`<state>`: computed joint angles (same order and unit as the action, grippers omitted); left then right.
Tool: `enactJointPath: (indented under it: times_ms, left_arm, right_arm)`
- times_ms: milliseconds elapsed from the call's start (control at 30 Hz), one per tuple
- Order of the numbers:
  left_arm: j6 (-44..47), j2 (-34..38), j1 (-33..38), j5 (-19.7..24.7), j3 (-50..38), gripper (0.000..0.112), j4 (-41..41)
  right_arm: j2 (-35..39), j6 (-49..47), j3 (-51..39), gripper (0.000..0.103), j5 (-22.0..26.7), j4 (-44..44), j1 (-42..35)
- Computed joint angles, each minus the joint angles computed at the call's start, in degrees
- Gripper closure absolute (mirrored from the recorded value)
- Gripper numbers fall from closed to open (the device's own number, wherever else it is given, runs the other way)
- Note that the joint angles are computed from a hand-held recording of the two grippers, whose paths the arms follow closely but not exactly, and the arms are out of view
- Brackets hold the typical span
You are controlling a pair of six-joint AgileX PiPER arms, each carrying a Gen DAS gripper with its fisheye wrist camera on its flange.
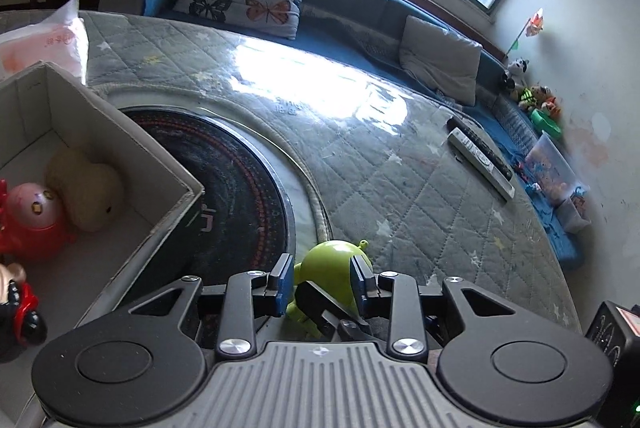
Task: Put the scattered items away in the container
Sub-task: 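Move the left gripper to the green alien toy and close on it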
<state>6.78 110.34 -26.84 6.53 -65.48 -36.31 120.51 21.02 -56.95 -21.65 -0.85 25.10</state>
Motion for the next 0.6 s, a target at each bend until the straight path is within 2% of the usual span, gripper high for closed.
enactJointPath:
  times_ms: [100,200,400,600]
  left_arm:
    - [8.79,0.79,0.40,0.17,-0.49,0.075,-8.68]
    - [16.49,0.97,1.26,1.74,-0.70,0.075,-16.71]
    - [24.24,1.65,2.33,3.55,-0.90,0.070,-25.93]
    - [30.09,0.59,3.01,4.63,0.80,0.071,-32.98]
  right_arm:
    - [0.54,1.56,-0.55,0.045,-0.21,-1.98,-0.34]
    - [0.67,3.49,-1.12,0.051,0.20,-4.05,-0.42]
    - [1.14,3.35,-1.52,0.054,0.01,-3.94,-0.51]
    - [0.43,3.48,-0.71,0.055,-0.06,-4.11,-0.26]
